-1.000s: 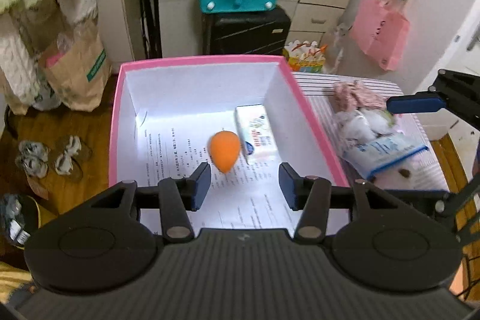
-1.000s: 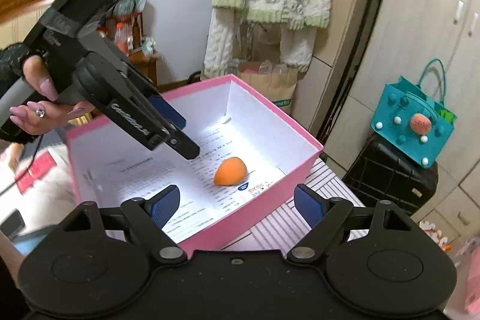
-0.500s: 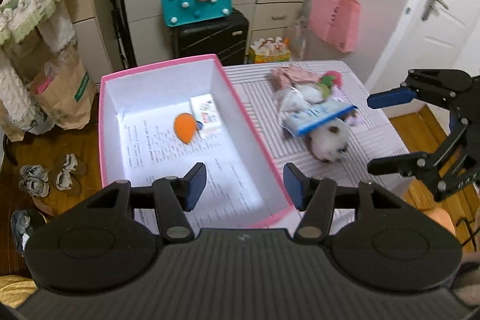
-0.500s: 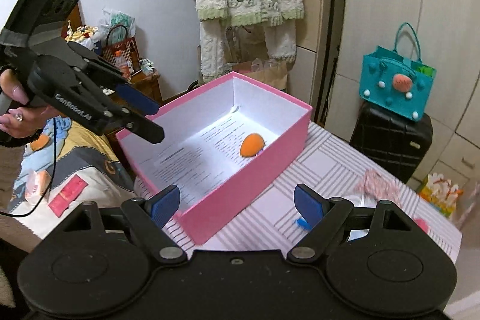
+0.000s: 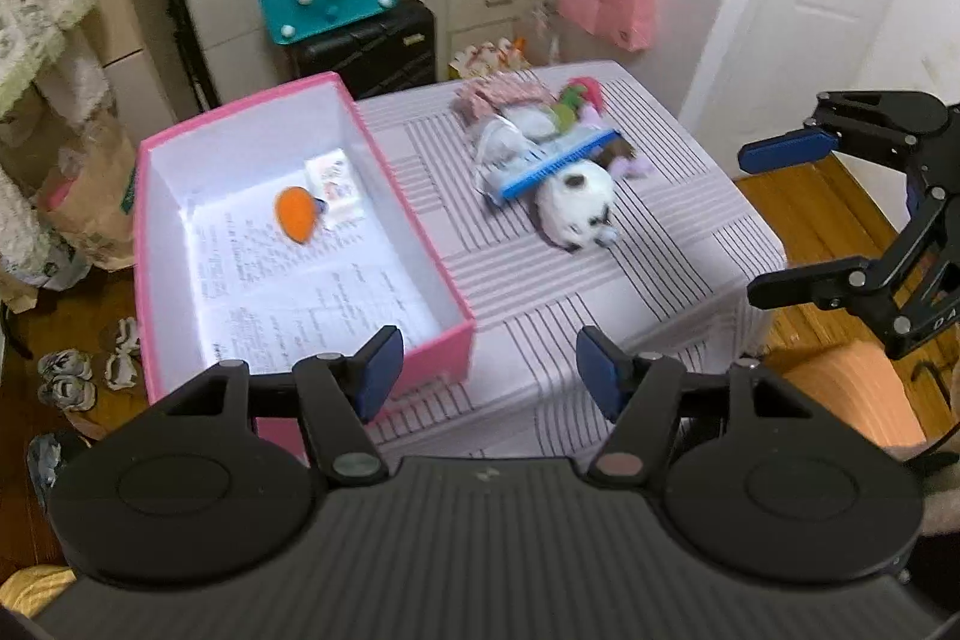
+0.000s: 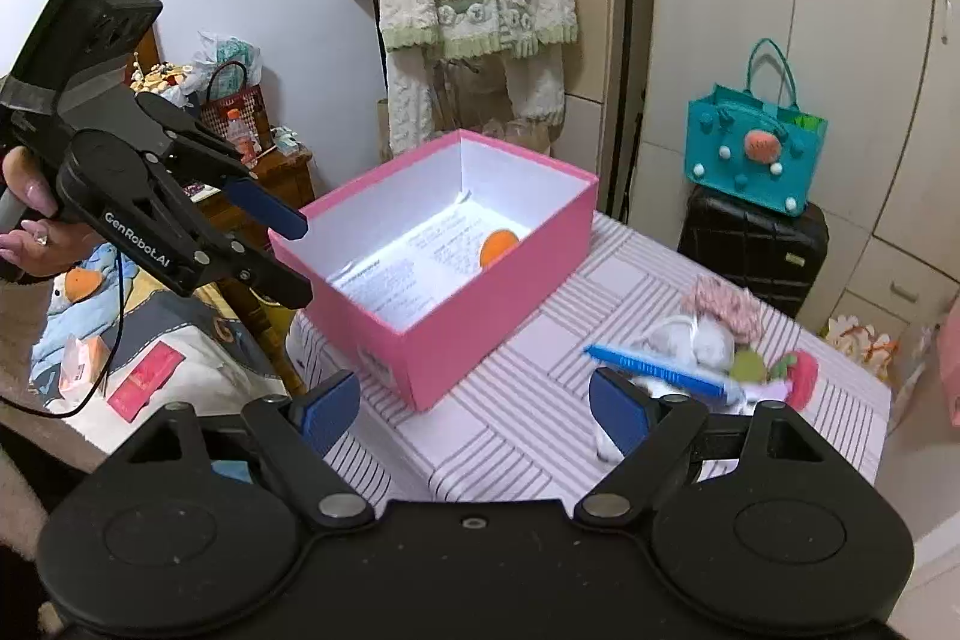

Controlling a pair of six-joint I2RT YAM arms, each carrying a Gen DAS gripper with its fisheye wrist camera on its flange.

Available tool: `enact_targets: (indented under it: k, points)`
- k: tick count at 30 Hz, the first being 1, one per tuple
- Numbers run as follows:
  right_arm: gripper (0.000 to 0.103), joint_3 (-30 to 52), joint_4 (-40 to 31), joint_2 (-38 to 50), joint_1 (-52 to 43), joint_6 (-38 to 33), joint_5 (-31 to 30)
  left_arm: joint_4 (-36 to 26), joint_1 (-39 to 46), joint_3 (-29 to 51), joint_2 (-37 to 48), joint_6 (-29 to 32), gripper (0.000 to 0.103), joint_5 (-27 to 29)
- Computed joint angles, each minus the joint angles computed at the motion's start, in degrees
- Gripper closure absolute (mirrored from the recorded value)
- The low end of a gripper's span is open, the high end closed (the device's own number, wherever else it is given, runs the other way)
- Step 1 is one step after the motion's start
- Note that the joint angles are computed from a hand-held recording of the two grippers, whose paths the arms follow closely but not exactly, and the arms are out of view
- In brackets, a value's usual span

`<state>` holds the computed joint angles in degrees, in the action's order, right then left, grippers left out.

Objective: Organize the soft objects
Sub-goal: 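Withdraw both tools from the box and move the left tool toward the plush toy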

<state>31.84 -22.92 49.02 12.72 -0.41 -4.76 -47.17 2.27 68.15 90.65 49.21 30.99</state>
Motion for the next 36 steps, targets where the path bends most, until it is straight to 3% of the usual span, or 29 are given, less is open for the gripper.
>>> enact_targets:
  k: [9,15,22,26,32,36]
  points:
    - [0.016,-8.0,-1.0,-6.7,-1.0,1.9,-0.2,2.2,-3.9,-6.3,-0.5,1.1,0.040,-1.0]
    - [0.016,-15.2,5.9,-7.4,-2.8,0.0,1.8,12.5,-7.2,-13.1,-2.3,-2.7,0.040,1.2]
    - [0.016,-20.7,15.4,-5.0,-7.3,-5.1,-0.4,25.4,-12.1,-18.2,-0.5,-10.6,0.040,2.3]
    - [0.016,-24.9,31.5,5.2,-12.0,-6.9,-3.5,32.6,-14.6,-19.5,3.7,-16.3,0.040,4.5]
    - [0.016,-27.4,74.5,41.4,-17.6,-6.4,-5.9,52.2,-20.3,-22.6,11.5,-27.8,0.040,1.1]
    - [0.016,-23.1,87.2,57.6,-23.1,-1.2,-12.6,60.5,-22.8,-20.9,17.7,-33.4,0.040,-1.7]
